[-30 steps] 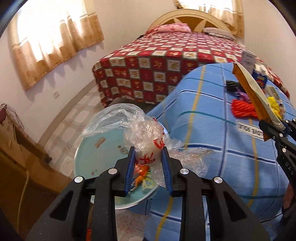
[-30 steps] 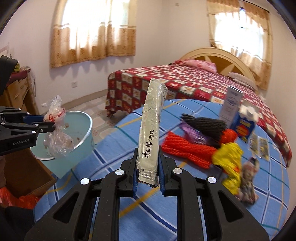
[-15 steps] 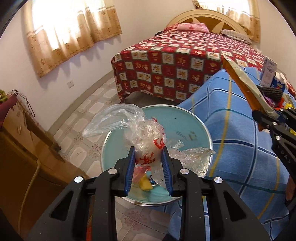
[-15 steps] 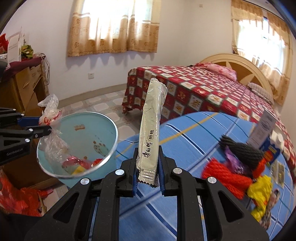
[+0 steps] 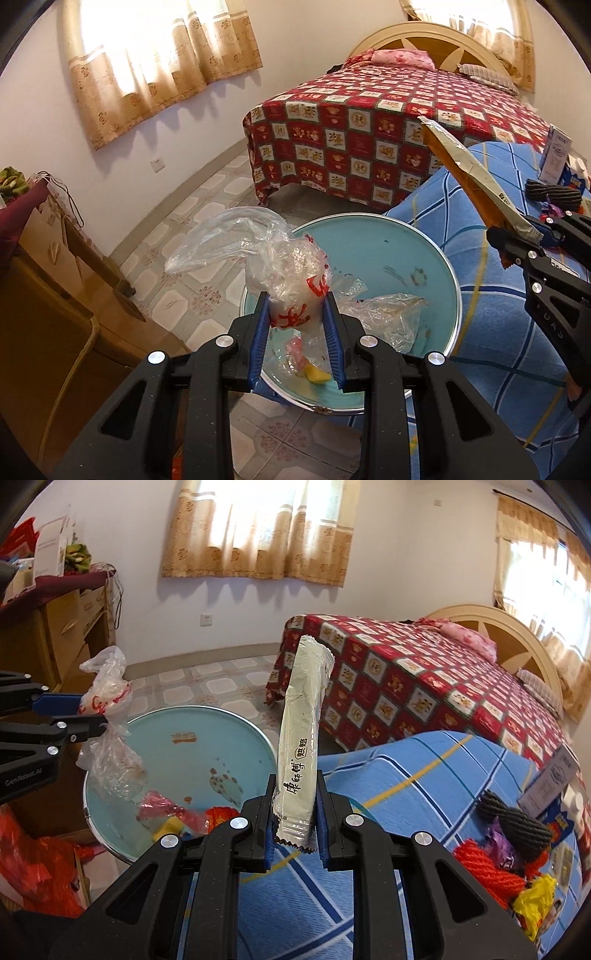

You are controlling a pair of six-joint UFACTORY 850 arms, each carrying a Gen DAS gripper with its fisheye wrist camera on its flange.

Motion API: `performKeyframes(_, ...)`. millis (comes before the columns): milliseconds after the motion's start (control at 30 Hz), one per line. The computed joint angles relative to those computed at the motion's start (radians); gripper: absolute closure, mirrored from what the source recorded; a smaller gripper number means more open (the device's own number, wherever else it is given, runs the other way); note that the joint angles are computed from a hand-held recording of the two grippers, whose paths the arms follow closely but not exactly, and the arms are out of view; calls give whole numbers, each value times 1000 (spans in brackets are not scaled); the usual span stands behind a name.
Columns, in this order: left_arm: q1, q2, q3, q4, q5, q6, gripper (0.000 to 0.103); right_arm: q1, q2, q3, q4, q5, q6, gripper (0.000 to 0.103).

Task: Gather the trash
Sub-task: 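Carry the clear bag and white wrapper over the bin with both grippers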

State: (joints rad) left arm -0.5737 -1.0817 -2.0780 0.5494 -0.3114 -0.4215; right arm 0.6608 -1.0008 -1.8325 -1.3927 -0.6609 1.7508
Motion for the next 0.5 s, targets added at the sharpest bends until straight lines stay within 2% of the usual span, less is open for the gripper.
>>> performKeyframes(500, 7, -7, -6, 14, -12, -19, 74, 3, -31, -53, 13, 27, -70, 84)
